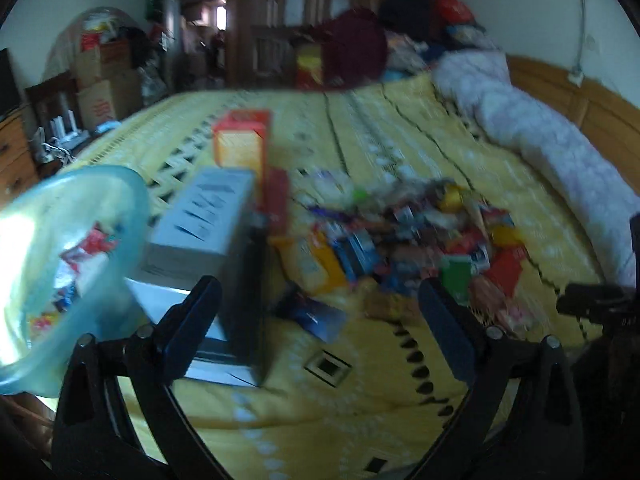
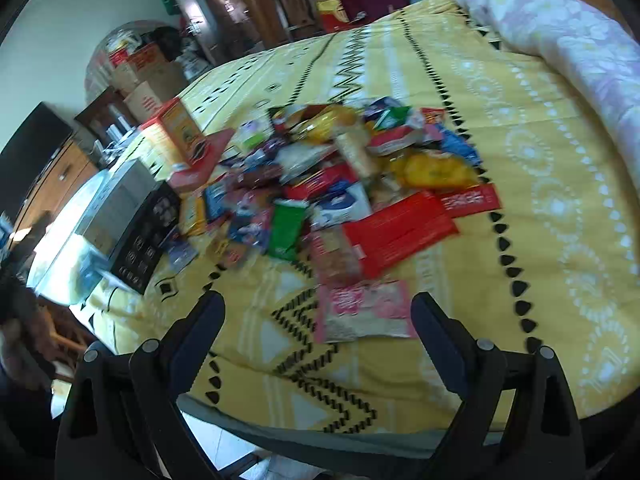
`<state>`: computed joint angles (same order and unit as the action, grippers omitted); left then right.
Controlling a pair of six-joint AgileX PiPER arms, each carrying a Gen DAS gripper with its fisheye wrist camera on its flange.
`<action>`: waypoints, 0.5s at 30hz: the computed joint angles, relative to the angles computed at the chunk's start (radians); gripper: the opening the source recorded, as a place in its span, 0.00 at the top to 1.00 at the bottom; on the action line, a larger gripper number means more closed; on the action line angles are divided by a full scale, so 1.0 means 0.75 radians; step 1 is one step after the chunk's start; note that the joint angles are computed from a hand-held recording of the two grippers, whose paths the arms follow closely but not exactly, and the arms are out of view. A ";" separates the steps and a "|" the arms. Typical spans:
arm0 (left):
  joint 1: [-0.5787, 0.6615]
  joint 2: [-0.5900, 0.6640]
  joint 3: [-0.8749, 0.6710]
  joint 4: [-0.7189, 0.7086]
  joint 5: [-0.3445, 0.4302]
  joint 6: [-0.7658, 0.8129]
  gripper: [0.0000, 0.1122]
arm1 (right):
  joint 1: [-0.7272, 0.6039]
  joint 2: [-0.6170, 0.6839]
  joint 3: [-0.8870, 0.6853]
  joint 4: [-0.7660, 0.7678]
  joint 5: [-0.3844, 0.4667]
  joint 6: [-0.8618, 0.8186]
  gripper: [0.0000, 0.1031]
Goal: Organize snacks
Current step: 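Move both grippers back over the snack pile on the bed, then grasp the brown snack bar with the left gripper while the right gripper grasps the pink flamingo pack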
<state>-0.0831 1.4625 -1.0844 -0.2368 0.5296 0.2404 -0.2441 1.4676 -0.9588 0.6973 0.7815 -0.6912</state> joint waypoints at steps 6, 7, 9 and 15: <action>-0.115 0.297 -0.106 -0.144 0.197 0.086 0.27 | 0.080 0.175 -0.056 -0.284 -0.084 0.272 0.07; -0.114 0.321 -0.105 -0.154 0.198 0.078 0.27 | 0.084 0.220 -0.085 -0.335 -0.055 0.331 0.07; -0.098 0.360 -0.108 -0.171 0.196 0.041 0.27 | 0.081 0.276 -0.103 -0.336 -0.027 0.321 0.07; -0.117 0.480 -0.196 -0.129 0.176 -0.063 0.27 | 0.174 0.381 -0.069 -0.337 -0.149 0.324 0.06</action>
